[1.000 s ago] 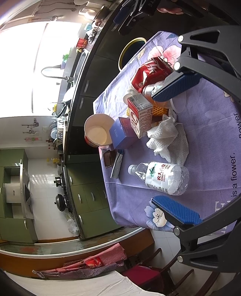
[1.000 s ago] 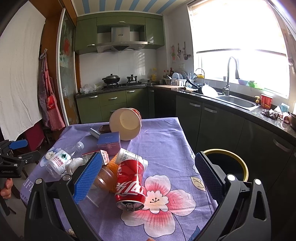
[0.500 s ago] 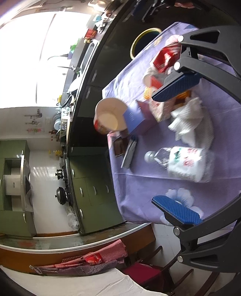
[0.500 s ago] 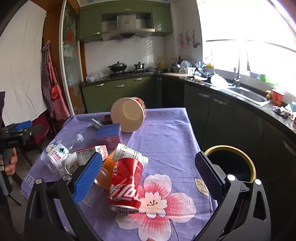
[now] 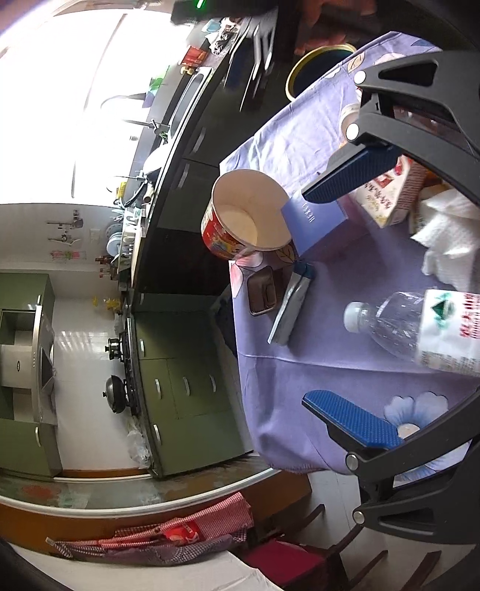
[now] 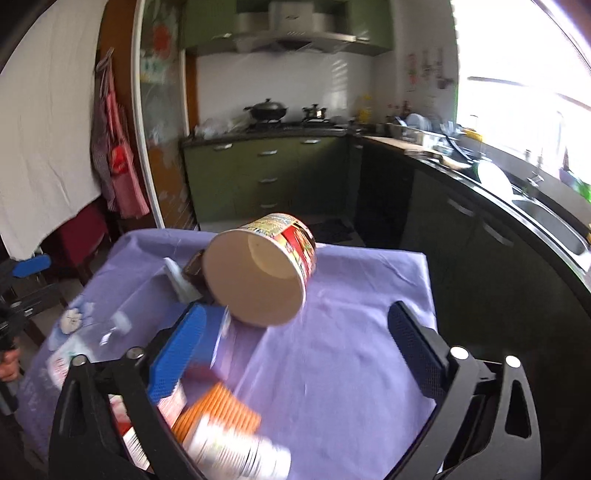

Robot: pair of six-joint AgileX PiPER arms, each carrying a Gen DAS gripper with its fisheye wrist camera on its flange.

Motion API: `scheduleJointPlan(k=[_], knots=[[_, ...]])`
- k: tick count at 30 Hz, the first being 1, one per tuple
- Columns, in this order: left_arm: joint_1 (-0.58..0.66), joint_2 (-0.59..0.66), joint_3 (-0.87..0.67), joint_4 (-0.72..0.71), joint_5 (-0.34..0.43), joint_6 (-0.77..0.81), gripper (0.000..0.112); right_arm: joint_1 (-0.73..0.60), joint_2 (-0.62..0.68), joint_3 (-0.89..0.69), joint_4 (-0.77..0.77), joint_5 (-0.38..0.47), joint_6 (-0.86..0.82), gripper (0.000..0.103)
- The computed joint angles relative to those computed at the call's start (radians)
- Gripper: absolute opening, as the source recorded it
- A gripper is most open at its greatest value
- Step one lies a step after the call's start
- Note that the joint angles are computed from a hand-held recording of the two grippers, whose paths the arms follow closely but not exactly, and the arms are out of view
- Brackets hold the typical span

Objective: Collect trash
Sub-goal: 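Grasp the paper noodle cup rim with the right gripper and lift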

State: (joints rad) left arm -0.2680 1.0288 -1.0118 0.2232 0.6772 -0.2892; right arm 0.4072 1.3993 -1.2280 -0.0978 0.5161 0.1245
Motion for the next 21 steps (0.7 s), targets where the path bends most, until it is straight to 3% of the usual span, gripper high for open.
scheduleJointPlan(k=[8, 13, 18, 21], knots=[[-0.005, 0.064, 0.001, 0.040, -0.074, -0.037, 0.096, -0.062, 0.429, -0.377, 0.095, 0.071, -0.111, 0.059], [0.004, 0.080, 0.010, 0.009, -0.088, -0.002, 0.096, -0.070, 0.554, -0.484, 0.130, 0.088, -0.135, 0.046], [0.003, 0.081, 0.014, -0.016, -0.090, 0.022, 0.096, -0.080, 0.600, -0.517, 0.165, 0.091, -0.132, 0.009], [0.000, 0.080, 0.017, -0.018, -0.091, 0.023, 0.096, -0.104, 0.606, -0.533, 0.227, 0.107, -0.157, 0.007]])
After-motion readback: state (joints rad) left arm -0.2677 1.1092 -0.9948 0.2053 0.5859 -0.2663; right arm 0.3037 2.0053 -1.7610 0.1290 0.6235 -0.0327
